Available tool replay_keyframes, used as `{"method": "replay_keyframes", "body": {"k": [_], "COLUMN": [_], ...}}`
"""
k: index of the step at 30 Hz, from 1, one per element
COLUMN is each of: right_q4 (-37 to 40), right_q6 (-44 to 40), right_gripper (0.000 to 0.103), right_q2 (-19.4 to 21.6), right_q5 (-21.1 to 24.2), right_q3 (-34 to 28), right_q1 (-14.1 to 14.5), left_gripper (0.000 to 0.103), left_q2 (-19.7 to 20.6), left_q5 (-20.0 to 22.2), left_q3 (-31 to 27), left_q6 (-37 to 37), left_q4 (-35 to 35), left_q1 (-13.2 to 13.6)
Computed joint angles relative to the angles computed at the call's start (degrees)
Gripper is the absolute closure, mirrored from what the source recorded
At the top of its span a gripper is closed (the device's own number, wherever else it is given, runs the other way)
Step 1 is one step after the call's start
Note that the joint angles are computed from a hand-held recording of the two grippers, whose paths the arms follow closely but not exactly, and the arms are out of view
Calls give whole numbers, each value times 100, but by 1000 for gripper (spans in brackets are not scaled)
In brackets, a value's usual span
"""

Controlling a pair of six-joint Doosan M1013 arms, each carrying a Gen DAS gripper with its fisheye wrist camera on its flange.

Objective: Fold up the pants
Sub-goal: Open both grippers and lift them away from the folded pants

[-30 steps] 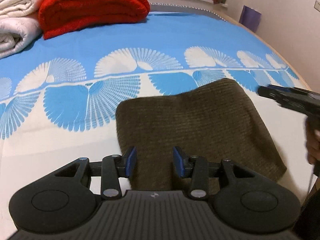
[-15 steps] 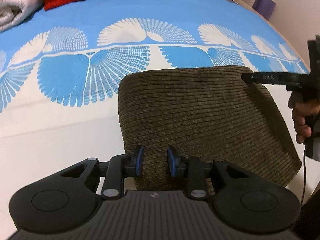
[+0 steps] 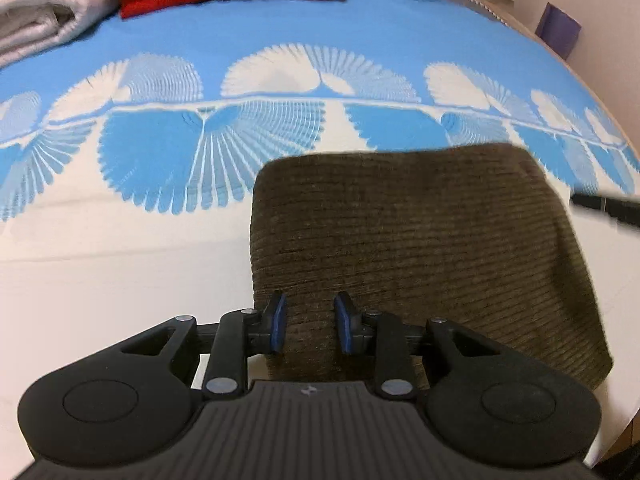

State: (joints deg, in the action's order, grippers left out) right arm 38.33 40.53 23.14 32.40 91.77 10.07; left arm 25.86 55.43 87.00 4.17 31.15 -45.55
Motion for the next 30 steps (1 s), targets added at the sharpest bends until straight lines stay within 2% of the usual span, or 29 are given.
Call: {"method": "replay_keyframes", "body": {"k": [3, 5, 6, 8, 10, 11, 14, 15, 16, 18, 19, 22, 25, 28, 30], "right_q4": [-128, -456, -922, -1953, -1994, -1862, -860, -586, -301, 437, 865, 2206, 3329, 4079, 4413], "right_q6": [-56, -203, -99, 175, 27, 19, -111, -183, -319, -898, -1312, -2735, -4026, -4869, -4983], "right_gripper": [56, 52, 52, 52, 51, 50, 48, 42, 30, 17, 16, 9, 2, 1, 1], "right_q2": [-38, -38, -16, -4, -101, -162, -457, -567, -684, -968, -1089, -1497, -1877, -2064, -2200], "right_q5": [676, 1165, 1332, 1319, 1082, 985, 650, 515, 369, 73, 2, 32, 219, 248, 74], "right_q3": [-25, -54, -73, 19, 160, 204, 437, 532, 638, 917, 1040, 1479, 1995, 2422, 2628], "right_q1": [-125, -143, -91, 58, 85, 68, -89, -120, -146, -190, -220, -385, -630, -837, -853], "left_gripper": [73, 73, 73, 72, 67, 57, 33, 30, 26, 21, 17, 14, 14, 13, 9], "left_q2": [-46, -11, 50, 102, 105, 74, -71, -120, -149, -176, -197, -199, -170, -95, -21], "left_q5": [-1, -16, 96, 323, 559, 626, 710, 776, 942, 1312, 1497, 2000, 2147, 2120, 2082], "left_q3": [-45, -75, -121, -196, -280, -276, -183, -175, -200, -265, -280, -362, -464, -502, -475], "left_q6": [70, 440, 754, 1016, 1030, 925, 364, 206, 20, -386, -568, -883, -1165, -1814, -2358], "left_q4": [282, -37, -248, -52, 157, 338, 1077, 1247, 1415, 1815, 2023, 2472, 2419, 2126, 1817], "left_q1": [-126, -112, -106, -192, -296, -364, -596, -657, -727, -899, -1005, -1367, -1656, -1846, -1916]}}
